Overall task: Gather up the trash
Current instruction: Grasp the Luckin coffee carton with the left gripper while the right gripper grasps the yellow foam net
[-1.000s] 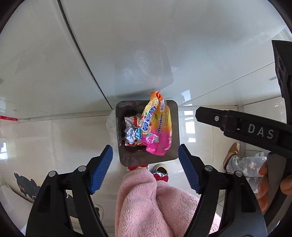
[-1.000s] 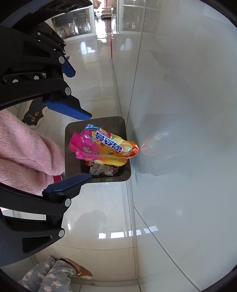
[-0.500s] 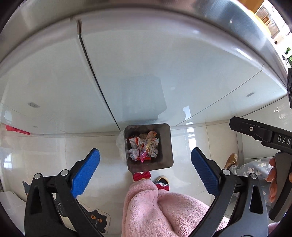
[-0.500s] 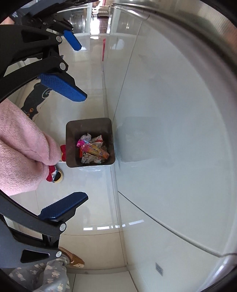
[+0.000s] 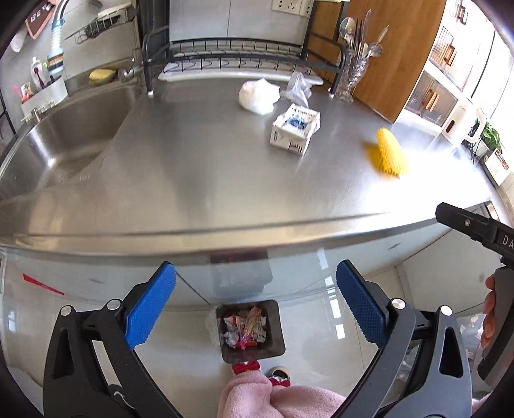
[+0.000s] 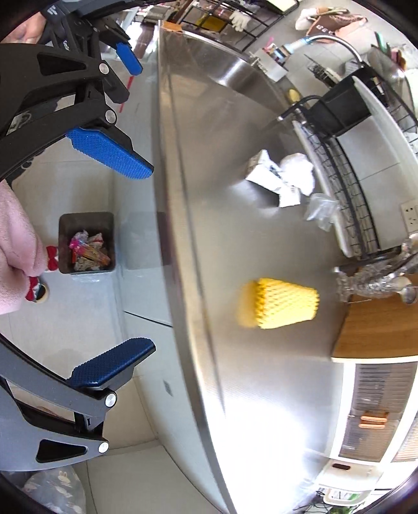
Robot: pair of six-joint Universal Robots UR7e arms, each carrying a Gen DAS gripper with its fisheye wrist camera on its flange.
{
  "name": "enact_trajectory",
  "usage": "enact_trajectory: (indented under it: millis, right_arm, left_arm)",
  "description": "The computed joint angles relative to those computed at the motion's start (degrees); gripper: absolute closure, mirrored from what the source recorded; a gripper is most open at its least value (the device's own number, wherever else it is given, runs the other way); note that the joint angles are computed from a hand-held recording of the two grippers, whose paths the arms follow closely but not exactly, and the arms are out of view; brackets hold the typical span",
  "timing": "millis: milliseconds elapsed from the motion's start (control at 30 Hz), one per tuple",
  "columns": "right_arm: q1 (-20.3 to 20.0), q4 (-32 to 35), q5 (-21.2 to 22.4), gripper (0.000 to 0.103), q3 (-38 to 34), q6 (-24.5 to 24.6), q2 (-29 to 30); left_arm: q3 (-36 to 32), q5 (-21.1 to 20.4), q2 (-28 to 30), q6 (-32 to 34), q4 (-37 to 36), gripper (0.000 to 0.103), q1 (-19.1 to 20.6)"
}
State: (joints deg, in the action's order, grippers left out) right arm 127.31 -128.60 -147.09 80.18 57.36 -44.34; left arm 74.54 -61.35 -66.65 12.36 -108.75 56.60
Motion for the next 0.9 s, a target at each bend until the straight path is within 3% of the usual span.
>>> enact_trajectory:
  millis: [333, 900]
  right_arm:
    - [-2.7, -2.0, -7.0, 0.003, -5.1, -7.2, -1.3]
    - [-9.8, 2.1, -5.0, 0.003, -8.1, -5.8, 0.8]
  left_arm:
    - [-10.9, -2.1, 10.1, 4.6, -2.5, 0.008, -1.7]
    - [-27.2, -2.2, 26.5, 6.5, 3.3, 0.008, 0.1]
